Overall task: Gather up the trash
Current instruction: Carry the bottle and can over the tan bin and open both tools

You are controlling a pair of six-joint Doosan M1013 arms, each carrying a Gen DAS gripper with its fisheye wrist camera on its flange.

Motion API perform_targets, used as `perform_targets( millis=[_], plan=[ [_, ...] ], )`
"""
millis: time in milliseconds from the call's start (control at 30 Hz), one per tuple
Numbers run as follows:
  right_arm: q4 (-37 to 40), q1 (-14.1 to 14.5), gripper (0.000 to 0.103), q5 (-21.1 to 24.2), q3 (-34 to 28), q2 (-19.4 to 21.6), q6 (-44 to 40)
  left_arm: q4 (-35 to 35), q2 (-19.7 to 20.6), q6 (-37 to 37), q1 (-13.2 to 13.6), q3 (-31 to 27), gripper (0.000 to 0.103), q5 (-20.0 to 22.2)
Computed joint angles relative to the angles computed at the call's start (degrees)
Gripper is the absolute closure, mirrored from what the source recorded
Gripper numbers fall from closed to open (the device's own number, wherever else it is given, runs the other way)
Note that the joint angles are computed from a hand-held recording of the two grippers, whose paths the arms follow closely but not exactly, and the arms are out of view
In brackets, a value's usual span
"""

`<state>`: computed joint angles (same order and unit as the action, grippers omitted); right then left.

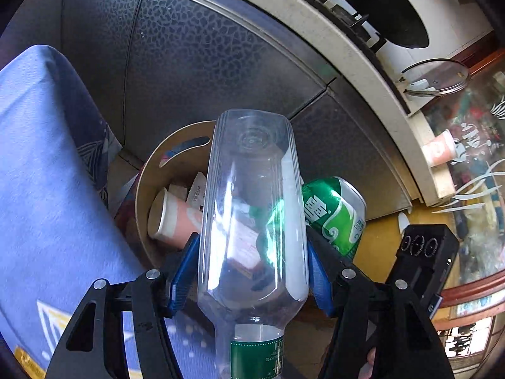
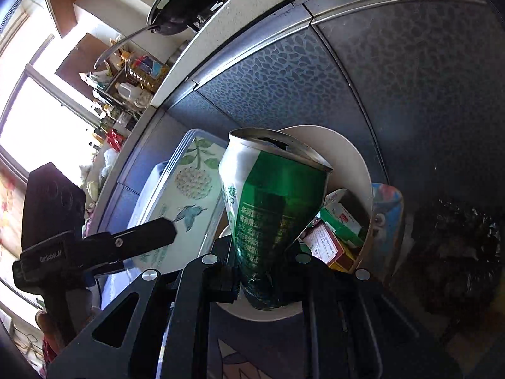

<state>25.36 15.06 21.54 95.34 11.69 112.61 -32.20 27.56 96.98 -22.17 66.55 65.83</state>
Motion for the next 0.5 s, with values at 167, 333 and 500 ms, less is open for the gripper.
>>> perform_targets(
  millis=[167,333,500],
  plan=[
    [-5.08,0.31,0.078,1.04,-1.2,1.03,3.8,-0.15,1.55,-2.31,0.09,-1.24,0.029,0.42],
    [-9.41,0.87,0.058,0.13,-0.89,0.77,7.97,-0.21,0.31,-1.84,0.55,0.13,0.021,-2.28],
    [-11.71,1.31,0.058,-1.67,0.17,-0.44,10.93,-1.4,-3.06,1.57,1.11,3.41,0.021,-6.58]
  ],
)
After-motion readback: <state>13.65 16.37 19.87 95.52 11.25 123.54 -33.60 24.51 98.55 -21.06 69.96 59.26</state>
